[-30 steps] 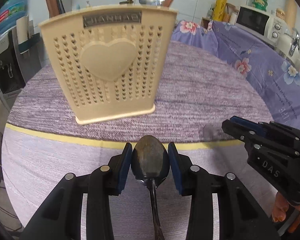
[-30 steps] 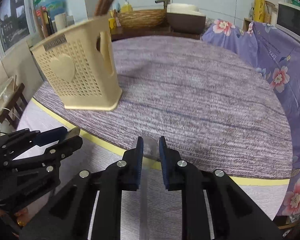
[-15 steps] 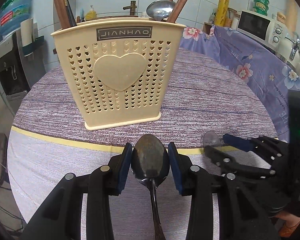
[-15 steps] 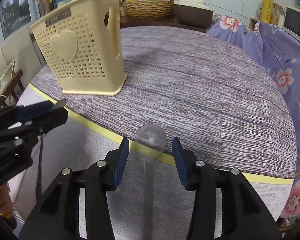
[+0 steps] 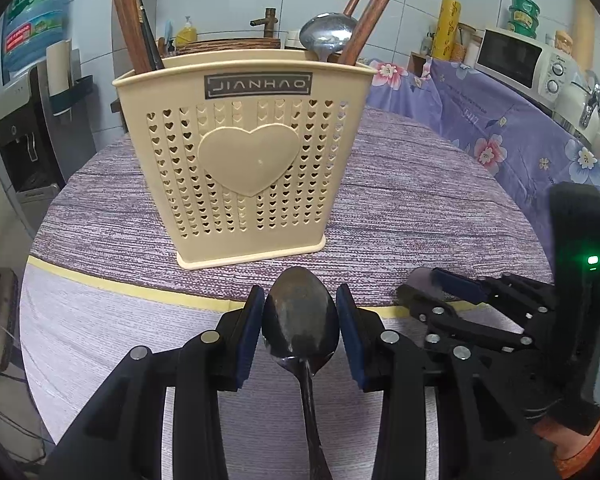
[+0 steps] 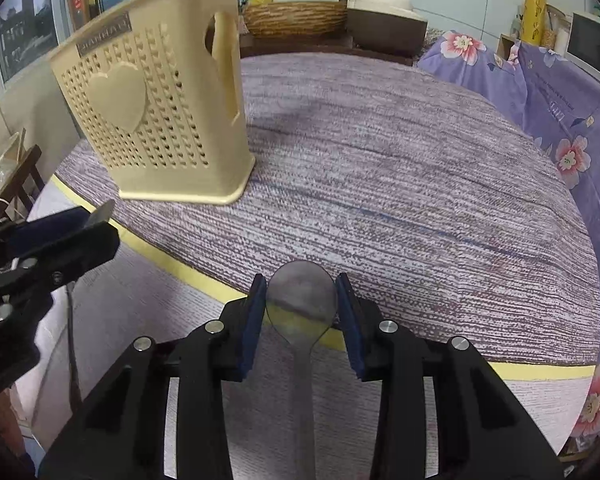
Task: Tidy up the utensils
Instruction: 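Carry both spoons above the beige holder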
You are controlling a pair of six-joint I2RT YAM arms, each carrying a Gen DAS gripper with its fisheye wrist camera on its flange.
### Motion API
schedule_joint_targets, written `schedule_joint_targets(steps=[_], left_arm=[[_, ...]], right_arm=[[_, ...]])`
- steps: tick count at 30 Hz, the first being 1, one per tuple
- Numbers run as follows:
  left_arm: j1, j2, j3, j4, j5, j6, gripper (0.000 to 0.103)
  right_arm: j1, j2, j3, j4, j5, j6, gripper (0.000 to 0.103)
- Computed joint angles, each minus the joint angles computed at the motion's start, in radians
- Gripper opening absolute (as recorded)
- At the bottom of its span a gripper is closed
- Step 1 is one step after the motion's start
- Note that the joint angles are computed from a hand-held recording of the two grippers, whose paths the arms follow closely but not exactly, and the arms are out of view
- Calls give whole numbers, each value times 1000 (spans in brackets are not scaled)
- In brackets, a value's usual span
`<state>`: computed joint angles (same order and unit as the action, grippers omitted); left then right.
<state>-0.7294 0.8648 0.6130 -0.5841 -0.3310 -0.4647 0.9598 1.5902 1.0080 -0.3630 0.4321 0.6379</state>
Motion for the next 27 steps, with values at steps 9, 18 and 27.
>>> schedule_joint_targets(steps=[9, 18, 27], left_arm=[[37, -112, 31, -44, 0, 22, 37], [-21, -169, 54, -79, -69, 19, 37], [83, -257, 176, -143, -1, 119, 37]], right_arm=[[57, -248, -47, -14, 58, 4, 36], [97, -292, -32, -38, 106, 16, 36], [106, -355, 35, 35, 54, -83, 36]])
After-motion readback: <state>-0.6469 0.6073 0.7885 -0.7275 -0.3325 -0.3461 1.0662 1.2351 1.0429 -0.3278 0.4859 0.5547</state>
